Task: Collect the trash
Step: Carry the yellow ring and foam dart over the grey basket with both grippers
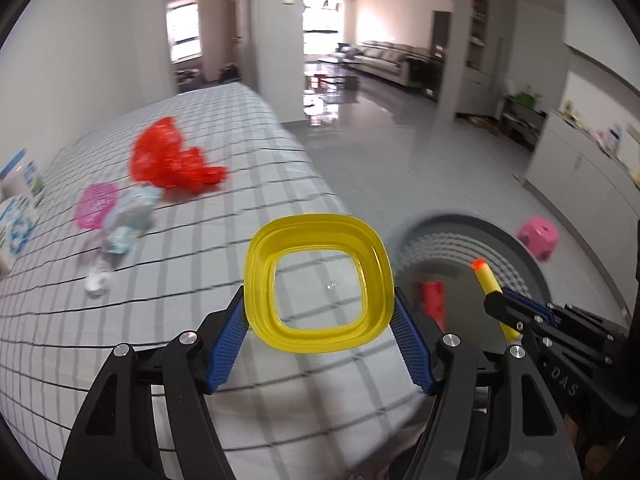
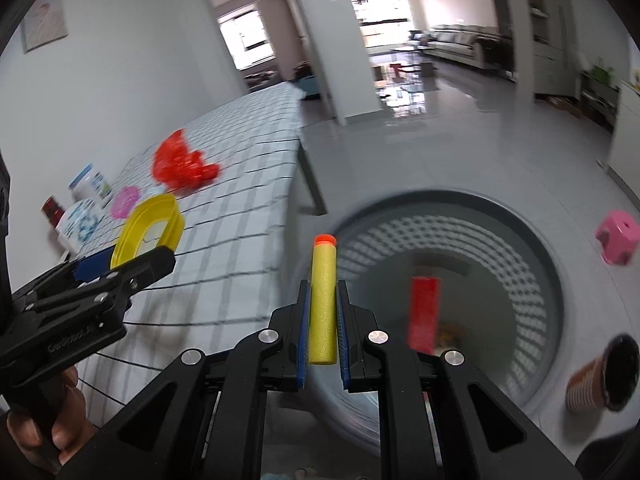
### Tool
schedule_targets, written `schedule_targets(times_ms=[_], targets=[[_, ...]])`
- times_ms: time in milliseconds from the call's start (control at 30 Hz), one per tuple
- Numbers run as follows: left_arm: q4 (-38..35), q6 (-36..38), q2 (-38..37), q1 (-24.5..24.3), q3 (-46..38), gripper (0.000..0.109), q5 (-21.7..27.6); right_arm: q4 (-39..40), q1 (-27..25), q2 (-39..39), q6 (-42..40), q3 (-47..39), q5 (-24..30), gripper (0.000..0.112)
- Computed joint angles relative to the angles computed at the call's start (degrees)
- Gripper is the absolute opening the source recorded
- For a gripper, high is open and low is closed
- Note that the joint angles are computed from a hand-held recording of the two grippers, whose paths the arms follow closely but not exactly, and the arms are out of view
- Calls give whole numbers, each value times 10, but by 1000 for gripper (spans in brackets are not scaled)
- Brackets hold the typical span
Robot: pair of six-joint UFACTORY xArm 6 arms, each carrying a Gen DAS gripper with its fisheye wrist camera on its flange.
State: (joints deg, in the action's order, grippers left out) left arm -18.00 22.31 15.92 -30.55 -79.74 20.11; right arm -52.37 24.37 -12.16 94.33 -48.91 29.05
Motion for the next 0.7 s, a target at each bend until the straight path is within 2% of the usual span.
schedule_targets(times_ms=[167, 333, 700], targets=[[-41, 56, 1, -37, 7, 67, 20, 6, -6, -75, 37, 79, 32, 12], [-39, 63, 30, -63, -18, 67, 50, 15, -21, -127, 58, 141, 31, 12], [-13, 43, 86, -78, -77, 68, 77, 18, -62, -102, 33, 149, -28, 12]])
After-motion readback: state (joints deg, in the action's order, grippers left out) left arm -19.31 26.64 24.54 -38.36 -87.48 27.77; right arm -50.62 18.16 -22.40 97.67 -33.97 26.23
